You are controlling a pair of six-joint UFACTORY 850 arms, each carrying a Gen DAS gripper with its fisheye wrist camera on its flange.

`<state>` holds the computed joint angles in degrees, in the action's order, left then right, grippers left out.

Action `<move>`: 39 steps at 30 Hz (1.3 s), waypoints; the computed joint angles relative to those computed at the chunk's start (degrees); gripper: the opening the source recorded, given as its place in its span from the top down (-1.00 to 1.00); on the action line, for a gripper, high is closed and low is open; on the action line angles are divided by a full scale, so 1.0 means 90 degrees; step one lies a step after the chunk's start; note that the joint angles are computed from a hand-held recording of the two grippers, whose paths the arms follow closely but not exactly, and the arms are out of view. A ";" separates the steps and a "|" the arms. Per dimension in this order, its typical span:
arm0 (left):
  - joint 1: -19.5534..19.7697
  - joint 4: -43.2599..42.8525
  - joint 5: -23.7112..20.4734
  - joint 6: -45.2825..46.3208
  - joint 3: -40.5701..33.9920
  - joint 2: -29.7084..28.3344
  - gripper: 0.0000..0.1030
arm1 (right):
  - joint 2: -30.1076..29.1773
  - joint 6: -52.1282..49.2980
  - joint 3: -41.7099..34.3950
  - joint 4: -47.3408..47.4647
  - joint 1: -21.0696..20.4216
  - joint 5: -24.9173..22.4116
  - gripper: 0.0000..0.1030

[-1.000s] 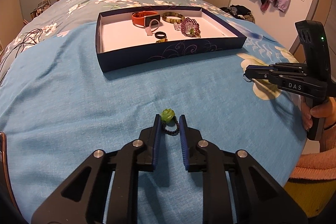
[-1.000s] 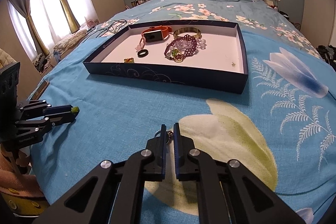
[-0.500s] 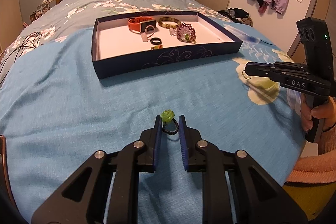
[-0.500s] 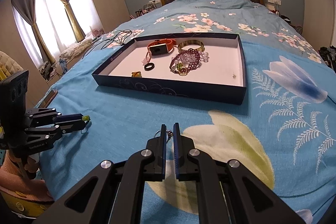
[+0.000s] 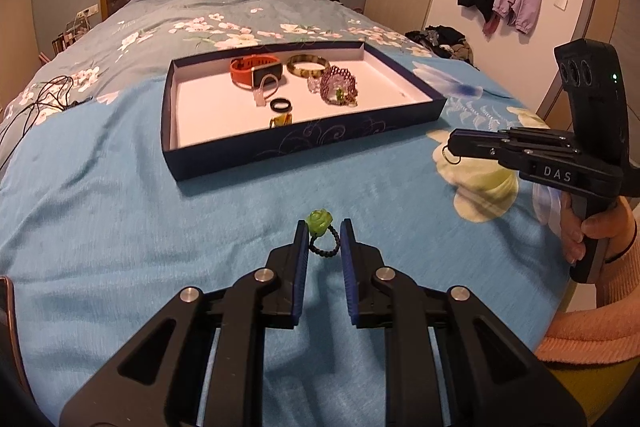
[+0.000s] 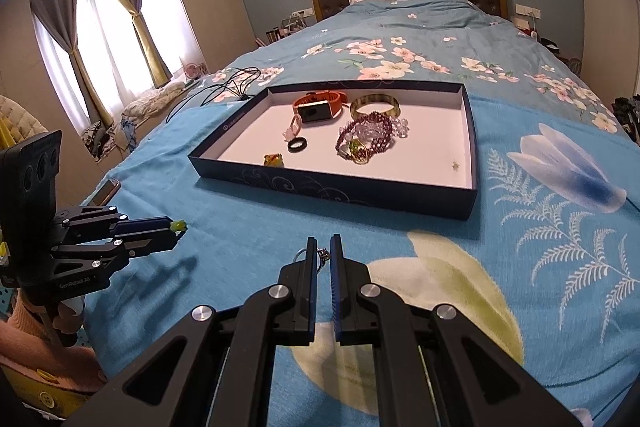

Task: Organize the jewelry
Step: 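Carry the green stone ring with the left tool while the right tool carries the silver ring toward the lid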

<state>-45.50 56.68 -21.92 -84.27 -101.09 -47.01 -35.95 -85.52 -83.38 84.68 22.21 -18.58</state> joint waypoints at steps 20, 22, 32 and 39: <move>0.0004 0.0486 -0.0090 -0.0101 -0.0514 -0.0142 0.68 | -0.0090 -0.0454 -0.0324 0.0378 0.0012 -0.0096 0.91; 0.0015 0.0529 -0.0089 -0.0127 -0.0554 -0.0152 0.68 | -0.0105 -0.0491 -0.0362 0.0415 0.0012 -0.0119 0.91; 0.0093 0.0598 -0.0164 -0.0075 -0.0924 -0.0304 0.68 | -0.0225 -0.0464 -0.0623 0.0374 0.0020 -0.0136 0.91; 0.0165 0.0495 -0.0179 0.0016 -0.1154 -0.0432 0.68 | -0.0310 -0.0347 -0.0787 0.0270 0.0006 -0.0188 0.91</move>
<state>-44.02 61.14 -23.53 -84.13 -111.48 -50.90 -38.74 -88.63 -90.46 87.11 22.26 -20.27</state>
